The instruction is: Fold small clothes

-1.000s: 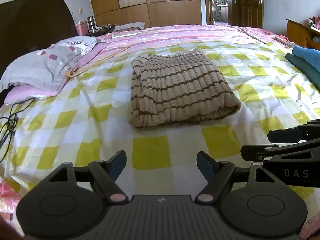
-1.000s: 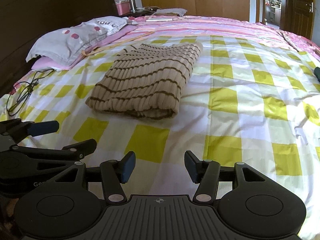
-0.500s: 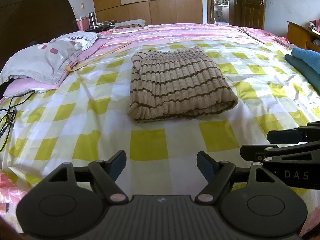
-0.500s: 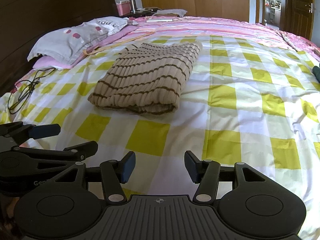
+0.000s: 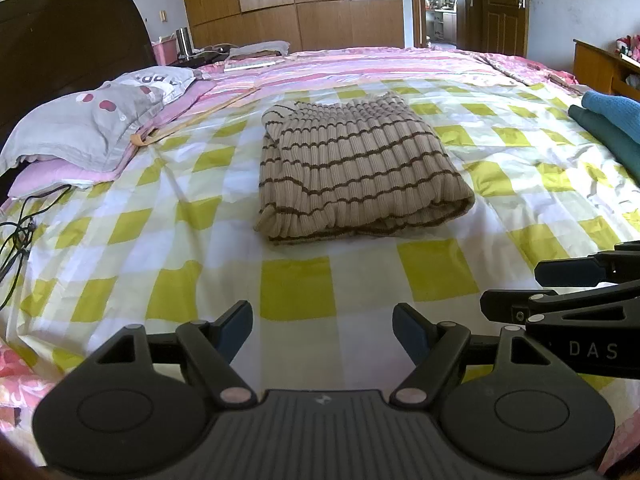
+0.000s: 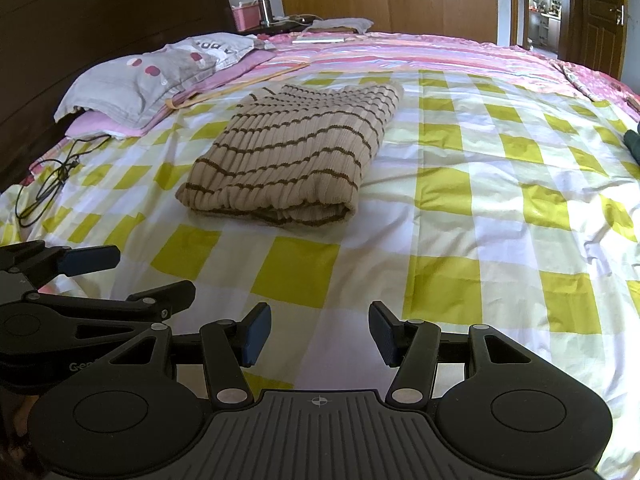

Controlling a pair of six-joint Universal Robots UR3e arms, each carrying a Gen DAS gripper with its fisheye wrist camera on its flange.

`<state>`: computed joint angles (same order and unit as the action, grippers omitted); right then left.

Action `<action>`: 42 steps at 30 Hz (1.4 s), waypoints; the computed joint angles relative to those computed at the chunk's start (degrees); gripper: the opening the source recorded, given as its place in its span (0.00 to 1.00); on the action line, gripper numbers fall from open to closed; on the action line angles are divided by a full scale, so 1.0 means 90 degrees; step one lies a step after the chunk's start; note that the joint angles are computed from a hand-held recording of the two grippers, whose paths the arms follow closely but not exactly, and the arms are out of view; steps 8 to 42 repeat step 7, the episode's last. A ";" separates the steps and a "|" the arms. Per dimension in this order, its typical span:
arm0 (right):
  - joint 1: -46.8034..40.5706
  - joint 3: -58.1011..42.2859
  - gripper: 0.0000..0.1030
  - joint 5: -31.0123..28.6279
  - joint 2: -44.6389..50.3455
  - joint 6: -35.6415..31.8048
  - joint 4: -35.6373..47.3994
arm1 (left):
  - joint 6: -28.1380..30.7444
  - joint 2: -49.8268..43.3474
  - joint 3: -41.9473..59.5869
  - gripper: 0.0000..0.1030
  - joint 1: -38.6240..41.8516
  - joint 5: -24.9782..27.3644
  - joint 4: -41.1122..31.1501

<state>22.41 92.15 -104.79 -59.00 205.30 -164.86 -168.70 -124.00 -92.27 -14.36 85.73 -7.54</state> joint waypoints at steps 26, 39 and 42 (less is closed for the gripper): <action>0.0019 0.0009 0.53 -0.0021 0.0002 0.0018 0.0004 | -0.0010 -0.0001 0.0019 0.79 -0.0001 0.0010 -0.0050; 0.0019 0.0009 0.53 -0.0021 0.0002 0.0018 0.0004 | -0.0010 -0.0001 0.0019 0.79 -0.0001 0.0010 -0.0050; 0.0019 0.0009 0.53 -0.0021 0.0002 0.0018 0.0004 | -0.0010 -0.0001 0.0019 0.79 -0.0001 0.0010 -0.0050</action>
